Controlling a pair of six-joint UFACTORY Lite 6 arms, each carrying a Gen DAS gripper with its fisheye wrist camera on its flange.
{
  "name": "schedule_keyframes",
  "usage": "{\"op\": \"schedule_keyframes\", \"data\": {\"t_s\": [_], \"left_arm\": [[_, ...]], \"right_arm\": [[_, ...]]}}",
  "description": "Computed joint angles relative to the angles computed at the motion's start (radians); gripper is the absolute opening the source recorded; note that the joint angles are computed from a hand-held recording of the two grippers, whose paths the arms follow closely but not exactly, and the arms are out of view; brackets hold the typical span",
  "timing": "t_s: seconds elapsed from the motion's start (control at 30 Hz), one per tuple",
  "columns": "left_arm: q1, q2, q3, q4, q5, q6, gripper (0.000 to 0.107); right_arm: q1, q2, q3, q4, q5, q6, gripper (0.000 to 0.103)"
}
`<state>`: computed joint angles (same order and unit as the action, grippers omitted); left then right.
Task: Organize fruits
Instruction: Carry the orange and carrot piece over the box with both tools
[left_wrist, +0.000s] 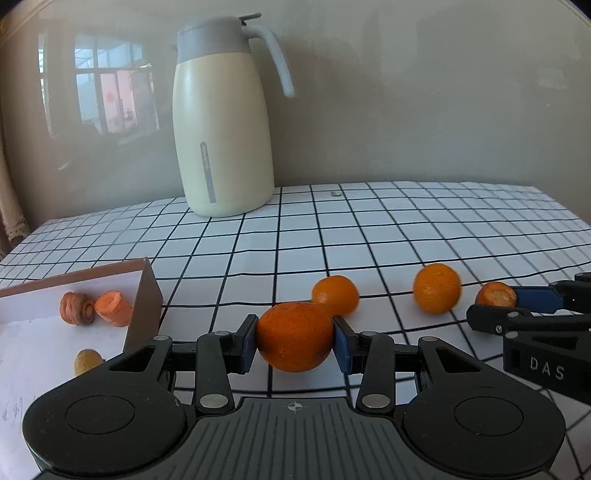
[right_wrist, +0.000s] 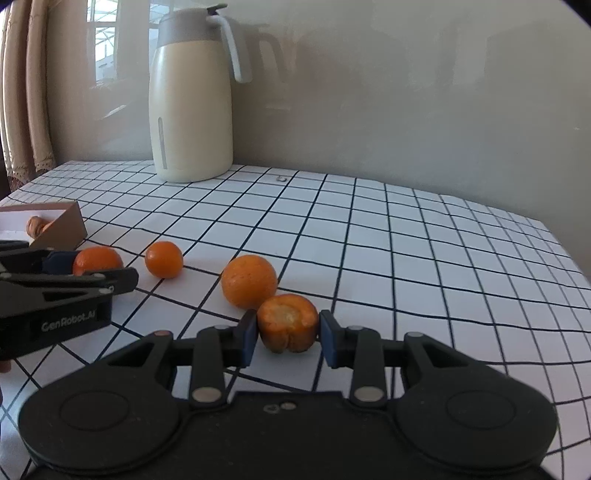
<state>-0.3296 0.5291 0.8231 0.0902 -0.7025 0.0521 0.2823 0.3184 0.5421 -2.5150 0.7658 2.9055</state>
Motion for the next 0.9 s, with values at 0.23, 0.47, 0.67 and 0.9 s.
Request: {"op": "schedule_keyframes", "data": {"t_s": [0.23,0.47,0.67,0.9], "left_arm": [[0.017,-0.144,-0.178,0.067,-0.073,-0.02,0.042],[0.084,-0.334,-0.388,0.158,-0.15,-0.025,0.042],[0.205,-0.46,-0.534,0.299,-0.19,-0.036,0.042],[0.405,-0.588,-0.647,0.516,-0.224,-0.085,0.042]], "right_arm": [[0.099,-0.169,-0.149,0.149,0.042,-0.035,0.026],[0.275,-0.276,-0.237,0.355,0.121,-0.069,0.026],[0.47,-0.314,-0.287,0.552,0.179,-0.081,0.027],[0.638,-0.321,-0.296,0.718,0.222,-0.106,0.027]]}}
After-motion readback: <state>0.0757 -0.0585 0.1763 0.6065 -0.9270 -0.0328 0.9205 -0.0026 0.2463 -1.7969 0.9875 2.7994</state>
